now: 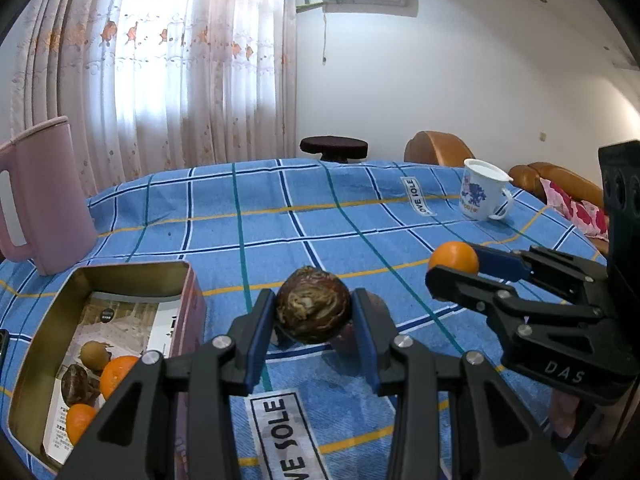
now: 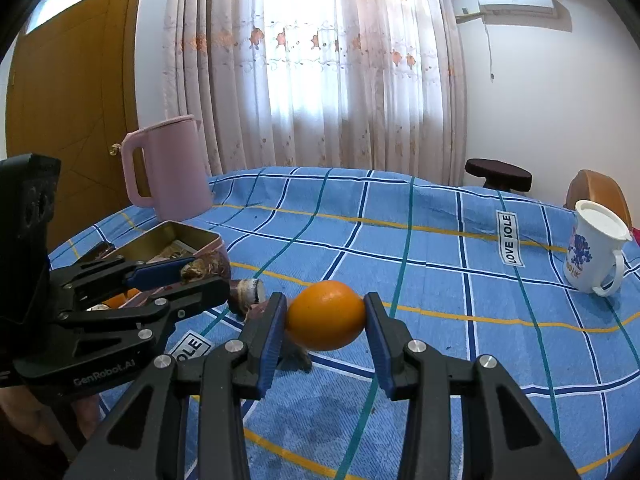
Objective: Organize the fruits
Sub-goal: 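Lift the mangosteen with left gripper while right gripper lifts the orange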
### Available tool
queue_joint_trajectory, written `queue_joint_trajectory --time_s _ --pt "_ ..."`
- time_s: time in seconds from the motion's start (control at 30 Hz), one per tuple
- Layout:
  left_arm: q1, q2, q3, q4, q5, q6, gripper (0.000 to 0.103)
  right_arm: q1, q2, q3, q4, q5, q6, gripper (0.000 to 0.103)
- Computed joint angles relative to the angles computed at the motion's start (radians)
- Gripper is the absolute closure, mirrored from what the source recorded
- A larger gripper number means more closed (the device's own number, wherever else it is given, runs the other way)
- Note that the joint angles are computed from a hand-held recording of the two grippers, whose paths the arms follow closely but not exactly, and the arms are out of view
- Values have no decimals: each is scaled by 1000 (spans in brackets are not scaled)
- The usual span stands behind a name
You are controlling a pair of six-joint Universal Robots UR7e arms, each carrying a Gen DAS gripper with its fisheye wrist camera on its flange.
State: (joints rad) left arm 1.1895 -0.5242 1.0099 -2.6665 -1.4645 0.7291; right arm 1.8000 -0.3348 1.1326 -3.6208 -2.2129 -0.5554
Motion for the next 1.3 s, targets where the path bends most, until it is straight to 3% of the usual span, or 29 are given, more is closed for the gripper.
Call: queue_joint_trajectory --time_s 1.3 --pt "12 -47 116 -223 -86 35 63 11 24 18 -201 50 -131 62"
